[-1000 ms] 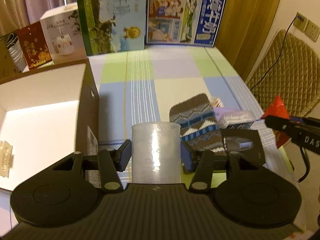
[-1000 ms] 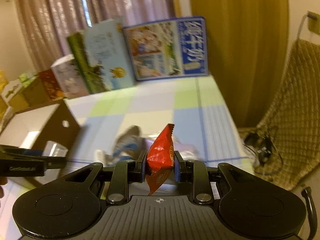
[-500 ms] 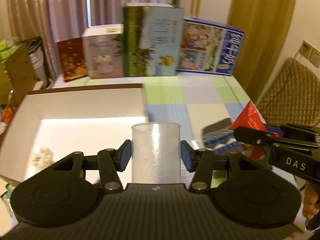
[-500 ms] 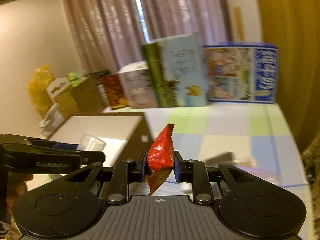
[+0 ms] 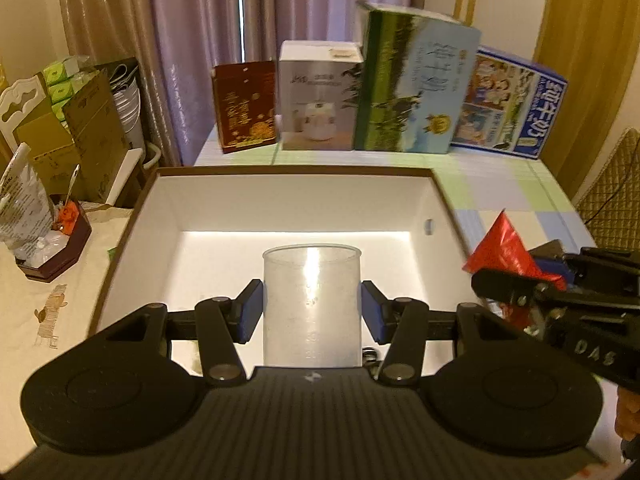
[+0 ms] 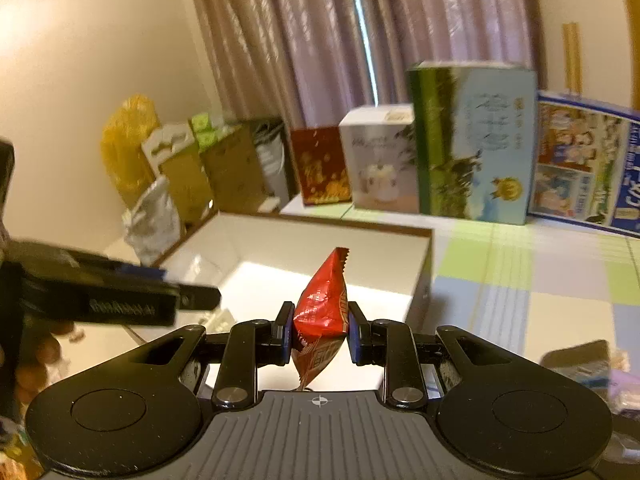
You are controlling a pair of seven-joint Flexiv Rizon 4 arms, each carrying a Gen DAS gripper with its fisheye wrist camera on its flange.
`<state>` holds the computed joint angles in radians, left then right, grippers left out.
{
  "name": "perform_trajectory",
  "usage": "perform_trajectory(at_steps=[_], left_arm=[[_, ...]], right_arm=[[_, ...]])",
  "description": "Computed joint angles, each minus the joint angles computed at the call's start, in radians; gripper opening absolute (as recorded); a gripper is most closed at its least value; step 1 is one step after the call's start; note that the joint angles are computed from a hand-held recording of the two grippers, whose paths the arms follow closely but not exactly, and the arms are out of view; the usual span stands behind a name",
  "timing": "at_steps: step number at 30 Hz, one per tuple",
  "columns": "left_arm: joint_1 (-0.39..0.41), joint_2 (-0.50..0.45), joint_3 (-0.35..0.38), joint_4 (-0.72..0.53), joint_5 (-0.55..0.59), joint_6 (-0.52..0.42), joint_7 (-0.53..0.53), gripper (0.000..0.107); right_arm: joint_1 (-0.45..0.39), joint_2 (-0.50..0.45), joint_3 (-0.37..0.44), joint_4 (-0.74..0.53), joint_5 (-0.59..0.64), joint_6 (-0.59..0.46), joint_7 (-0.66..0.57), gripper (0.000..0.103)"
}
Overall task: Organize objects
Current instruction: 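Carry the cup and red packet over the cardboard box with both tools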
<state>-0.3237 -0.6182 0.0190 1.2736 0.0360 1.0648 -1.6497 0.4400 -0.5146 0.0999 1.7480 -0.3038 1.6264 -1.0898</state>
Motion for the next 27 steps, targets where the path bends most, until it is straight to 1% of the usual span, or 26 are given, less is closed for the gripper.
perform_trajectory(at_steps=[6,8,14,16,20,27], left_arm=[[0.049,-0.043,-0.024,-0.036,-0.039,-0.047,0.075,0.047],[0.061,-0.056,-0.030,-0.043,-0.056,-0.065,0.091,0.047],[0.082,-0.090,-0.042,-0.067,-0.094,-0.100,0.134,0.047],[0.086,-0.101,-0.042,-0.079,-0.102,-0.114,0.142,0.047],[0.091,-0.123,-0.043,-0.106,-0.113,-0.140,0.155,0.047],[0.093,-0.168,-0.042,-0.172,-0.123,-0.196,0.168,0.047]], right_arm=[[0.030,-0.071,-0.020,-0.080,-0.022,-0.107,0.014,0.024],[0.029,-0.091,-0.016,-0.107,-0.033,-0.148,0.006,0.024],[0.074,-0.130,-0.075,-0.152,-0.095,-0.212,0.009,0.024],[0.077,-0.140,-0.082,-0.163,-0.111,-0.226,0.005,0.024],[0.107,-0.154,-0.127,-0.175,-0.156,-0.234,0.026,0.024],[0.086,-0.167,-0.105,-0.198,-0.160,-0.264,0.023,0.026]])
